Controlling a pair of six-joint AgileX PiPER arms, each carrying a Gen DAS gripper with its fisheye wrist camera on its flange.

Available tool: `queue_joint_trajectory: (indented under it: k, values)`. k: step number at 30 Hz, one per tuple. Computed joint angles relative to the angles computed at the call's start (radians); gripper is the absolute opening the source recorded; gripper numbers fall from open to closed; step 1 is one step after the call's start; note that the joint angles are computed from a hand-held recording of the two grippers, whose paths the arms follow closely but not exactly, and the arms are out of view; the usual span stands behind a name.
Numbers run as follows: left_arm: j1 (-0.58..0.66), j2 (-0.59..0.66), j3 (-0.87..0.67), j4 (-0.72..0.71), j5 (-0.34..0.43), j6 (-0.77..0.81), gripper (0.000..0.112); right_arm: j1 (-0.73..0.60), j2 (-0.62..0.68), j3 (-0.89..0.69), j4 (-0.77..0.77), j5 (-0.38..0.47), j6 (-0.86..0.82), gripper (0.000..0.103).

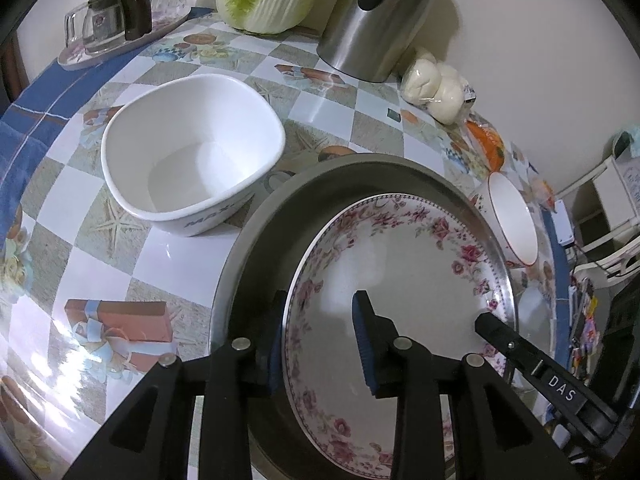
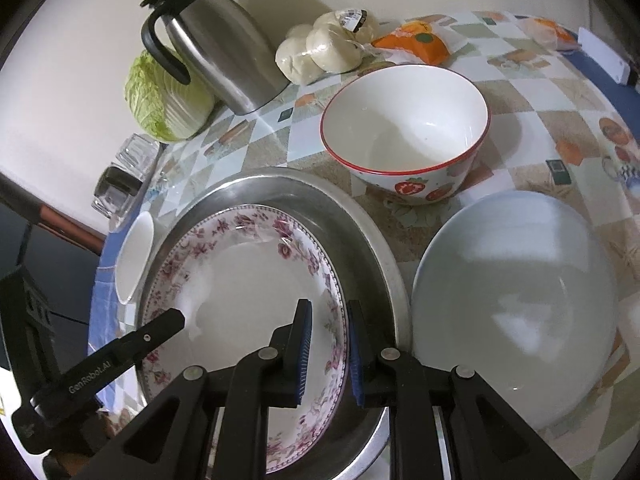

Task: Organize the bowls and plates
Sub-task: 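Lower the floral plate into the steel basin and open both grippers, then move both tools toward the red-rimmed white bowl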

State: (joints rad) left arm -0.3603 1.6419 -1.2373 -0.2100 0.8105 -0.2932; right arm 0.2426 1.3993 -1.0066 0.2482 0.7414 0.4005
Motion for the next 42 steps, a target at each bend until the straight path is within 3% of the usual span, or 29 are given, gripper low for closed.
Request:
queue_joint_trajectory:
  k: [16, 22, 27, 30, 42]
  values:
    - [-0.025, -0.021, -0.026, 0.076, 0.02, -0.058, 0.045, 0.038, -0.032, -0.039, -0.143, 0.047, 0.092, 0.02]
    - [-0.043, -0.08, -0.028, 0.148, 0.023, -0.118, 0.06, 0.062, -0.079, -0.08, -0.22, 0.079, 0.136, 0.02]
    - [-0.055, -0.099, -0.028, 0.232, 0.041, -0.189, 0.062, 0.099, -0.083, -0.114, -0.315, 0.131, 0.191, 0.047]
    - [-0.06, -0.099, -0.031, 0.283, 0.056, -0.233, 0.079, 0.12, -0.076, -0.127, -0.347, 0.157, 0.207, 0.058]
    - [-0.072, -0.119, -0.02, 0.393, 0.082, -0.331, 0.085, 0.179, -0.081, -0.135, -0.452, 0.201, 0.273, 0.09]
